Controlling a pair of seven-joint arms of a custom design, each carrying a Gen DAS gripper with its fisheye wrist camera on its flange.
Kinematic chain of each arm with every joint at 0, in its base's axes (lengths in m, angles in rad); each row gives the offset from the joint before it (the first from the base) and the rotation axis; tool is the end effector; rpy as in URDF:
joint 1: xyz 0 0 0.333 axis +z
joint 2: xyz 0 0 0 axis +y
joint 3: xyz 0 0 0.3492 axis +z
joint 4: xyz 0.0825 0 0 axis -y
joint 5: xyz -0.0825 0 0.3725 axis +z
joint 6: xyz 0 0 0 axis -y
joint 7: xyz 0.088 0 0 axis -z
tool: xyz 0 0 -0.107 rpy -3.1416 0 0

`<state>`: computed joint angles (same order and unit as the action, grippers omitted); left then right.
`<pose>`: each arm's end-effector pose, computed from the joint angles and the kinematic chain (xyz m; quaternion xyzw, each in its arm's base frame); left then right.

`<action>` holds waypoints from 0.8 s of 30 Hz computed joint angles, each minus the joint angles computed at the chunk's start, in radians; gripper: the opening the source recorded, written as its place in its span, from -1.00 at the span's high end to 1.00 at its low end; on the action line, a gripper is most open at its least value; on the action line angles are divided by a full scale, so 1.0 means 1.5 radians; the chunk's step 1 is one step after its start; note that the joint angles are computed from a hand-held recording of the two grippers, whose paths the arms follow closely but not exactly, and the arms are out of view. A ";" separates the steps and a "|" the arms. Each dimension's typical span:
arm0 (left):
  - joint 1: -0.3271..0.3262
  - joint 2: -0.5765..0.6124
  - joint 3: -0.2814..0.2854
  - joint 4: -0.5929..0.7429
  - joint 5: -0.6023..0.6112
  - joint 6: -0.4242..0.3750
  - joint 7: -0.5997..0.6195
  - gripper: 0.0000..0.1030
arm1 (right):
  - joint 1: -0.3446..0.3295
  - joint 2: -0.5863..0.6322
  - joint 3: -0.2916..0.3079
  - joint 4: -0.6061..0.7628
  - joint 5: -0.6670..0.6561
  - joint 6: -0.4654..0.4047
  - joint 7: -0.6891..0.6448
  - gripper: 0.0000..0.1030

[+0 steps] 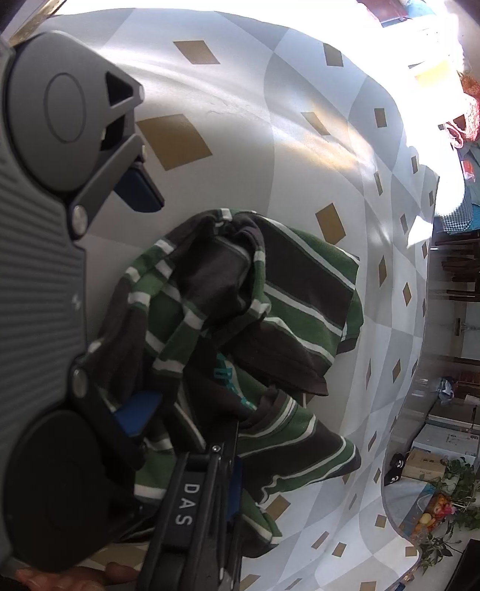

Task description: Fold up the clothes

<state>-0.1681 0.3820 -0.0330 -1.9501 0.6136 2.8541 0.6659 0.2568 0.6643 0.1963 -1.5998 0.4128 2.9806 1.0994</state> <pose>0.6372 -0.1596 0.3735 -0.7298 0.6189 -0.2058 0.2050 0.7017 0.2726 0.3586 -0.7874 0.4921 -0.1367 0.3451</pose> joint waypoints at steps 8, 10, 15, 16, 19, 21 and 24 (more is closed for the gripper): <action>-0.016 0.004 0.019 0.008 0.024 -0.008 -0.017 -1.00 | 0.028 -0.002 -0.049 -0.008 0.004 0.045 0.083 0.96; -0.024 0.005 0.029 0.014 0.048 -0.019 -0.034 -1.00 | 0.050 -0.005 -0.082 -0.011 -0.009 0.057 0.121 1.00; -0.025 0.010 0.035 0.031 0.088 -0.046 -0.073 -1.00 | 0.074 -0.006 -0.128 -0.014 -0.044 0.055 0.200 1.00; -0.023 0.011 0.035 0.034 0.090 -0.050 -0.080 -1.00 | 0.074 -0.007 -0.130 -0.016 -0.051 0.056 0.207 1.00; -0.026 0.016 0.041 0.046 0.113 -0.077 -0.109 -1.00 | 0.090 -0.009 -0.154 -0.020 -0.073 0.058 0.239 1.00; -0.022 0.018 0.040 0.053 0.119 -0.098 -0.127 -1.00 | 0.096 -0.010 -0.168 -0.021 -0.081 0.054 0.266 1.00; -0.006 0.022 0.029 0.061 0.097 -0.130 -0.138 -1.00 | 0.092 -0.016 -0.169 -0.028 -0.085 0.051 0.300 1.00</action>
<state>-0.1766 0.4145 0.0098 -1.8591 0.7594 2.6593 0.4594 0.3942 0.6403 -0.0569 -1.6426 0.2852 3.0568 1.5492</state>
